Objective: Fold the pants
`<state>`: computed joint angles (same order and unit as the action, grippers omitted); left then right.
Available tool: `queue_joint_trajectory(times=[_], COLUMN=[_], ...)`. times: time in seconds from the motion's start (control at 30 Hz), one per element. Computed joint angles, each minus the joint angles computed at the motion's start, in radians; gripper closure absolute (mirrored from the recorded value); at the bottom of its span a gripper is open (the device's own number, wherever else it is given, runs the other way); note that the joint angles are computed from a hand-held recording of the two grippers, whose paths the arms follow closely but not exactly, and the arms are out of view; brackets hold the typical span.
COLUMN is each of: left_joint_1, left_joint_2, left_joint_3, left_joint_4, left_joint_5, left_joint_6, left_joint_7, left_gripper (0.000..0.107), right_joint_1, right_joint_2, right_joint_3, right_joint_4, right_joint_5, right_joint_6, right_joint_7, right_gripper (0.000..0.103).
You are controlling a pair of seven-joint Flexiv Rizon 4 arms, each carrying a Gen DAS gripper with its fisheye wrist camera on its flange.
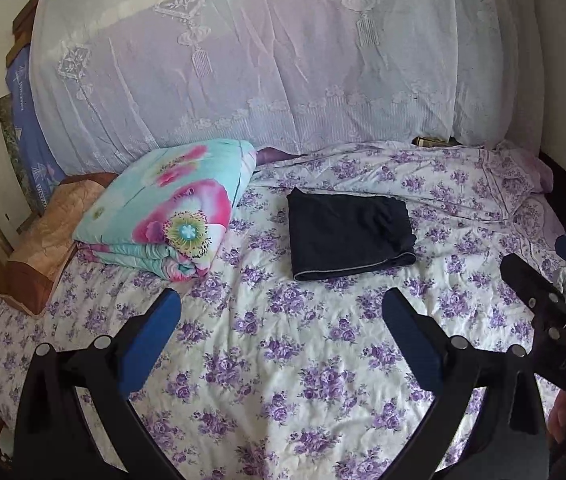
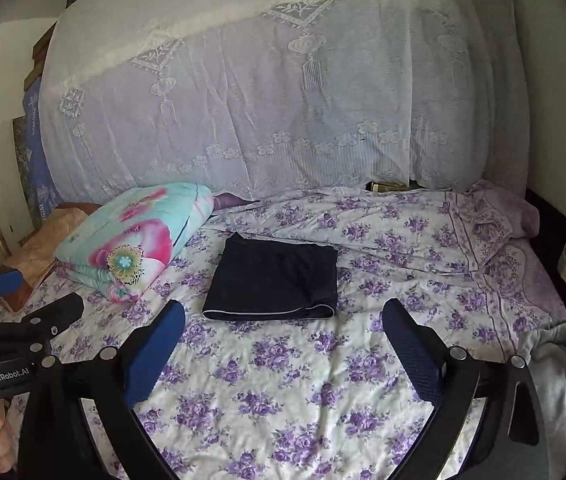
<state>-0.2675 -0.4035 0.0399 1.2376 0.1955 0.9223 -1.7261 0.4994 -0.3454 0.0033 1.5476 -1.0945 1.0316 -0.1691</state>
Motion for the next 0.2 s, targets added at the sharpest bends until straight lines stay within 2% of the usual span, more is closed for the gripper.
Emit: queue_joint_trajectory(times=[0.2], left_joint_1=[0.007], left_joint_2=[-0.008], left_joint_3=[-0.008], left_joint_4=[0.004], left_joint_5=[-0.022], left_joint_6=[-0.002], left_joint_7=[0.006], left_gripper=[0.009], right_joint_1=[-0.009], right_joint_2=[0.01], right_joint_3=[-0.003], right_joint_4=[0.009], right_joint_5=[-0.01], right_joint_6=[0.014], right_joint_7=[0.032], right_gripper=[0.004])
